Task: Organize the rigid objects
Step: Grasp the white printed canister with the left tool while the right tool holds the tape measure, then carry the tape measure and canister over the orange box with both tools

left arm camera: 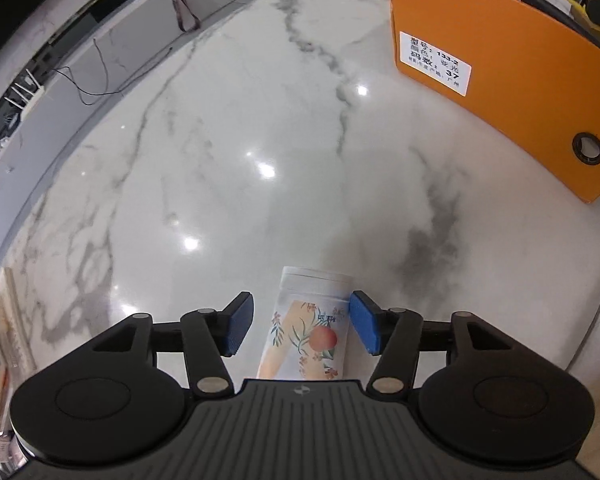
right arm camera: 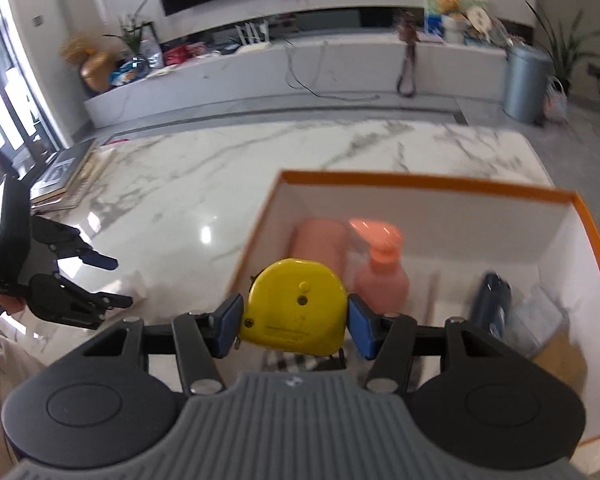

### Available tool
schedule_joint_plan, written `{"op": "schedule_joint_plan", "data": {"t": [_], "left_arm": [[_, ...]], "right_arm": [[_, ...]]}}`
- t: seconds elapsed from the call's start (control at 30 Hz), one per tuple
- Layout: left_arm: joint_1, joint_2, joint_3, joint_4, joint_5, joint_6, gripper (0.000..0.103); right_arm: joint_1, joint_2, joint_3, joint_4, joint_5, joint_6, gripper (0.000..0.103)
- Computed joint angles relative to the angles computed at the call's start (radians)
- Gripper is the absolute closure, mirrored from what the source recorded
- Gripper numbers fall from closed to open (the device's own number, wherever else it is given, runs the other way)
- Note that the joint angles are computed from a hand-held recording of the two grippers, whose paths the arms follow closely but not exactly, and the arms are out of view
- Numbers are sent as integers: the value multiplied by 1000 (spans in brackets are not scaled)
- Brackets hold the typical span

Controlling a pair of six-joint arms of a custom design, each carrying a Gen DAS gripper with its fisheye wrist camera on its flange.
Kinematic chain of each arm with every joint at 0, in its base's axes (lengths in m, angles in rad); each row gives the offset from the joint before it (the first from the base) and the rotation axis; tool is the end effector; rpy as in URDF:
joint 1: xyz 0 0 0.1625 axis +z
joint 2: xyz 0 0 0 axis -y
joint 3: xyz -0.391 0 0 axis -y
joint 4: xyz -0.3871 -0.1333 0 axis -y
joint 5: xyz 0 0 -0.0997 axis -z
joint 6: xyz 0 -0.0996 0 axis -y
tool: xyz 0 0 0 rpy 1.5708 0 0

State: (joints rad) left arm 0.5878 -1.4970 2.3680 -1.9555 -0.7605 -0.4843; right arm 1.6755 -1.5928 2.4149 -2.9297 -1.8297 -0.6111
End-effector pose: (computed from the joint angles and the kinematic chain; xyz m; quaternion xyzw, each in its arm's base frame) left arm -0.1642 -0.3563 0.1490 0.3121 0.8410 -0.0918 0.4323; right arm 0.1479 -0.3764 0.2381 0.3029 -0.9075 0.2234 0.1864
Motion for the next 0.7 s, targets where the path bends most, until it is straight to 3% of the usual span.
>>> {"op": "schedule_joint_plan", "data": {"t": [0.13, 0.27, 0.5, 0.7], "left_arm": [[21, 16, -2, 0, -5, -9, 38], [26, 1, 12, -46, -21, -26, 52], [-15, 15, 27, -48, -9, -86, 53], [-93, -12, 43, -99, 9, -126, 53]], "right_arm": [[-28, 13, -2, -5, -12, 8, 47], [-39, 27, -5, -19, -35, 0, 47], [-68, 21, 4, -44, -65, -29, 47], [-95, -4, 11, -49, -69, -52, 47]]}}
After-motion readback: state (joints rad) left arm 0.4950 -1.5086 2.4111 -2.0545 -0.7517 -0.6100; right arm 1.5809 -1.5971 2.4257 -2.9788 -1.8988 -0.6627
